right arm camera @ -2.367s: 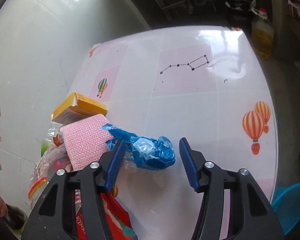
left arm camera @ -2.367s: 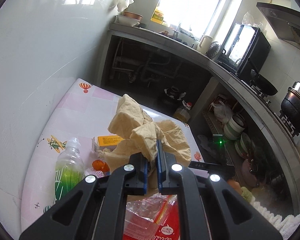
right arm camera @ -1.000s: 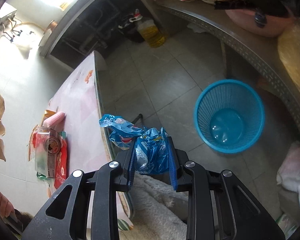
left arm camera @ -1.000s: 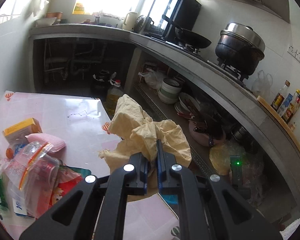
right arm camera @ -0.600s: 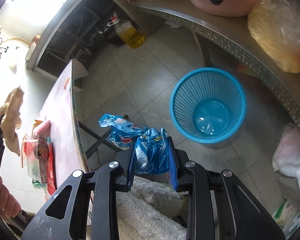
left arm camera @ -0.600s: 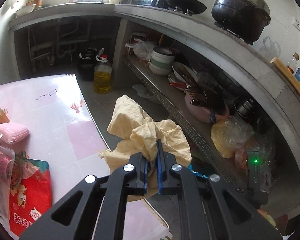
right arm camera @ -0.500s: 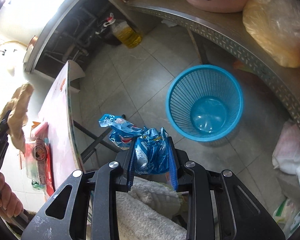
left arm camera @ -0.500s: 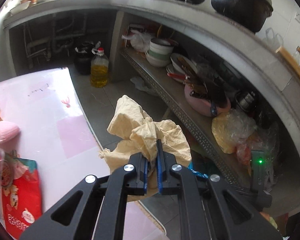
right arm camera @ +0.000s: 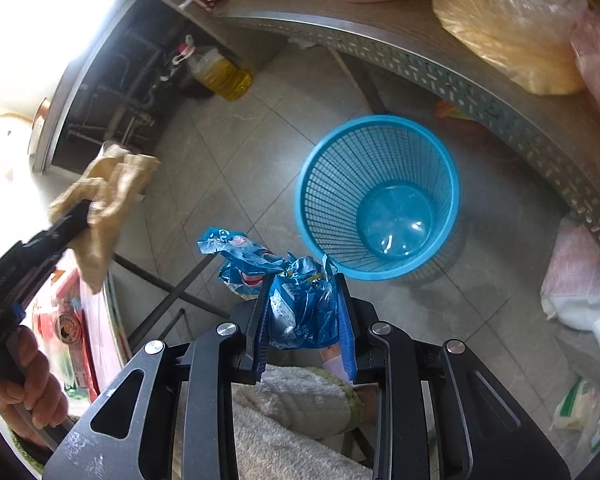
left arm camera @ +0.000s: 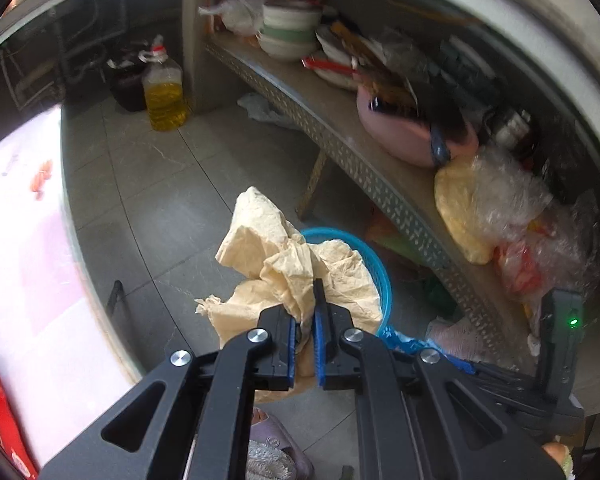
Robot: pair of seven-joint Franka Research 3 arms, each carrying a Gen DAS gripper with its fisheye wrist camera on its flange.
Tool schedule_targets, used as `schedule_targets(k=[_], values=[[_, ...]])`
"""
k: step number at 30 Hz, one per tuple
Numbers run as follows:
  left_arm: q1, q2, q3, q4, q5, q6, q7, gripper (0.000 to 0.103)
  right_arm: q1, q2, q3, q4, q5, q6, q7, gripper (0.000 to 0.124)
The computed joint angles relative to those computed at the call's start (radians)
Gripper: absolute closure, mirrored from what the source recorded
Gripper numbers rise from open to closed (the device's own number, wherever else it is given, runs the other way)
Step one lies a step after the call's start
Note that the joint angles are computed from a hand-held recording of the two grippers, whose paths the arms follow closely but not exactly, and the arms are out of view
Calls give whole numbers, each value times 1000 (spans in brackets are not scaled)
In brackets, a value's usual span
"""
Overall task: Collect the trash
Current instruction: 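Carry the tan paper and blue wrapper in both tools toward the blue wastebasket, then open both tools over the wastebasket, dropping paper and wrapper inside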
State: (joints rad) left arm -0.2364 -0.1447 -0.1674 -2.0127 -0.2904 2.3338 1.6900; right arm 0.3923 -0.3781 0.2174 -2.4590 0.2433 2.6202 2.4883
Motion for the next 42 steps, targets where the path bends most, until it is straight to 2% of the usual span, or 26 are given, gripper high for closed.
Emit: schedule_targets(k=[5,13,17,21,23,26,28,36,42], values=[[-3,116,-31,76,66,-44,-54,96,-3,36,-16,1,18,18,-9,97],[0,338,-72,254,168,-153,-152,96,-27,166,-32,66,-19,-10,5,96],[8,435,-90,343,160,-207,-169,94,-44,222,-43,103,-81,-46,48,96],[21,495,-107,393,119,-227,-180,94,-54,254,-54,125,-144,-81,103,93],[26,518,-115,415,99,-238,-186,84,-55,258,-59,125,-165,-90,118,88],[34,518,-125,409,74,-214,-181,70,-55,250,-64,112,-184,-87,133,80],[40,510,-131,401,55,-199,-166,68,-58,238,-62,99,-206,-79,155,76],[51,449,-134,369,-4,-159,-141,66,-66,171,-47,45,-222,-56,184,75],[56,330,-122,292,-37,-121,-90,59,-70,122,-17,25,-259,-58,208,75]])
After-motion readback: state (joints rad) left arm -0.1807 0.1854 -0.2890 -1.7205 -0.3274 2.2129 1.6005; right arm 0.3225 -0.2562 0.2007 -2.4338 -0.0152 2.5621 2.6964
